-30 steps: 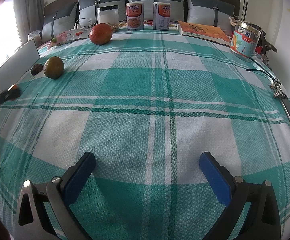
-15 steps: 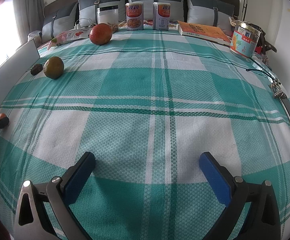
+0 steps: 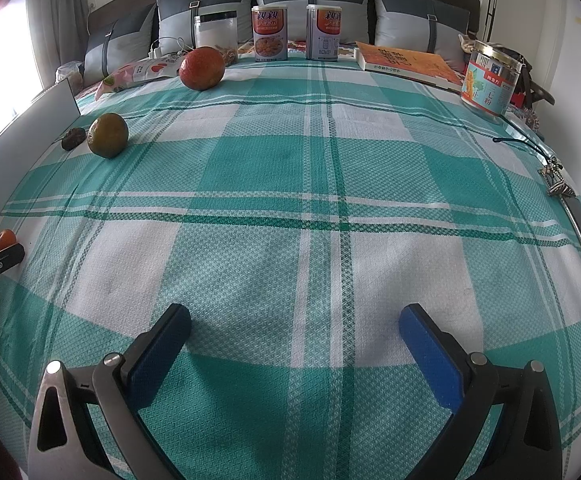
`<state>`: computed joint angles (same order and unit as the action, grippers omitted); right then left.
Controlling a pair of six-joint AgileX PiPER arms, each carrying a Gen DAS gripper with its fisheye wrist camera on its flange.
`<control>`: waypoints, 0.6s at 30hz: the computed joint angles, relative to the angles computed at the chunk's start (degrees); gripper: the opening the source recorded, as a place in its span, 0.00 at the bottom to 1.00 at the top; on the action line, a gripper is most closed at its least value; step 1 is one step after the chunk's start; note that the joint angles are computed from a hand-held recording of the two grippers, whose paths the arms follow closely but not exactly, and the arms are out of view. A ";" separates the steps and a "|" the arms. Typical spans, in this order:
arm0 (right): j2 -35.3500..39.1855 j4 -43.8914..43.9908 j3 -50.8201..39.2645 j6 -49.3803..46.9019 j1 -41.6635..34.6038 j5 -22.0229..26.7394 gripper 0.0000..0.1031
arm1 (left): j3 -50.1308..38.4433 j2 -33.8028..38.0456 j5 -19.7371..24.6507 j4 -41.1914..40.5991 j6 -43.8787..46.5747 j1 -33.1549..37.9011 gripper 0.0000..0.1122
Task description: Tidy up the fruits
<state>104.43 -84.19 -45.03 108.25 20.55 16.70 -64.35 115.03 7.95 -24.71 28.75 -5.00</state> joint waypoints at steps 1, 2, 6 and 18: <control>0.00 0.00 0.00 0.00 0.00 0.00 1.00 | -0.02 0.01 0.05 -0.29 0.30 -0.01 0.83; 0.03 -0.04 -0.02 0.04 -0.01 -0.01 1.00 | -0.02 0.01 0.05 -0.34 0.37 0.01 0.83; 0.01 -0.11 0.02 0.11 0.00 -0.01 1.00 | -0.03 0.01 0.10 -0.62 0.69 0.05 0.83; 0.01 -0.23 0.03 0.23 0.01 0.00 1.00 | 0.00 0.00 0.06 -0.67 0.78 0.06 0.83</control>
